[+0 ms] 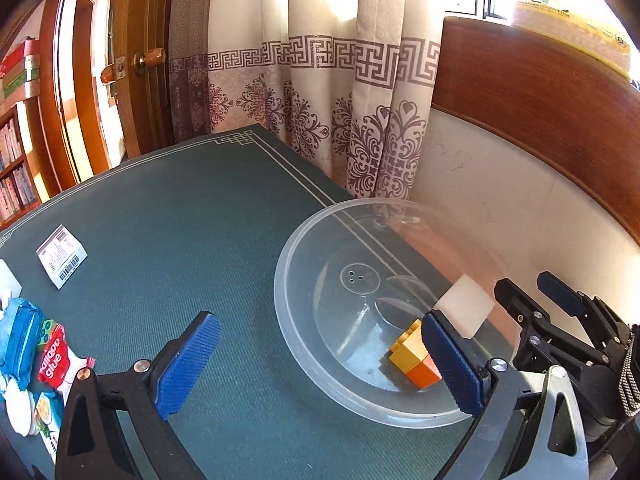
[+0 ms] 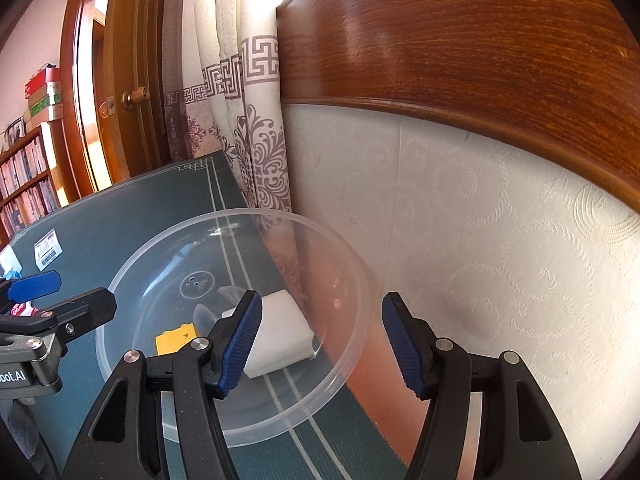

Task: Organize objects
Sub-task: 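Drop the toy brick into the clear bowl by opening the left gripper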

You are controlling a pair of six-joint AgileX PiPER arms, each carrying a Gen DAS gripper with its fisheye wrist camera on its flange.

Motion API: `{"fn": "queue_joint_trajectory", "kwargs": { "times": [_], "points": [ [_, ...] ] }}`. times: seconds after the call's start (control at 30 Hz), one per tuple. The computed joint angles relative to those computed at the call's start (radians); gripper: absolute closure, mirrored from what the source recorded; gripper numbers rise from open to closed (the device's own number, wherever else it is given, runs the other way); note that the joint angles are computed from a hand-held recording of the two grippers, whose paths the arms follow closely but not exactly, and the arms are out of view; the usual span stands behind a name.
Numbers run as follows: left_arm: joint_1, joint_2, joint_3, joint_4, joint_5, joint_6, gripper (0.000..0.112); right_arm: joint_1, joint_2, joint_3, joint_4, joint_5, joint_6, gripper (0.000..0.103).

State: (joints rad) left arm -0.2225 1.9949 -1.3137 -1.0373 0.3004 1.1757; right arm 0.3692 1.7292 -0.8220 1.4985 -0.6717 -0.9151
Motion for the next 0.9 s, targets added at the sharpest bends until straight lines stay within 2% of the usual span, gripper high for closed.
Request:
{"fn": "queue_joint_trajectory", "kwargs": {
  "times": [0.17,0.6,0.9],
  "points": [
    [0.021,-0.018,0.036,-0.028,-0.03,0.029,0.009,0.017,0.006,-0.006,0.004,0.01,-0.007,0.039],
    [0.132,-0.099,0.166,-0.3,-0.045,0.315,0.009,0.119,0.013,-0.036,0.036,0.004,-0.028,0.039],
    [0.266,-0.114,0.195,-0.293,-0.021,0.292,0.009,0.191,0.036,-0.101,0.071,0.007,-0.067,0.038]
  ]
}}
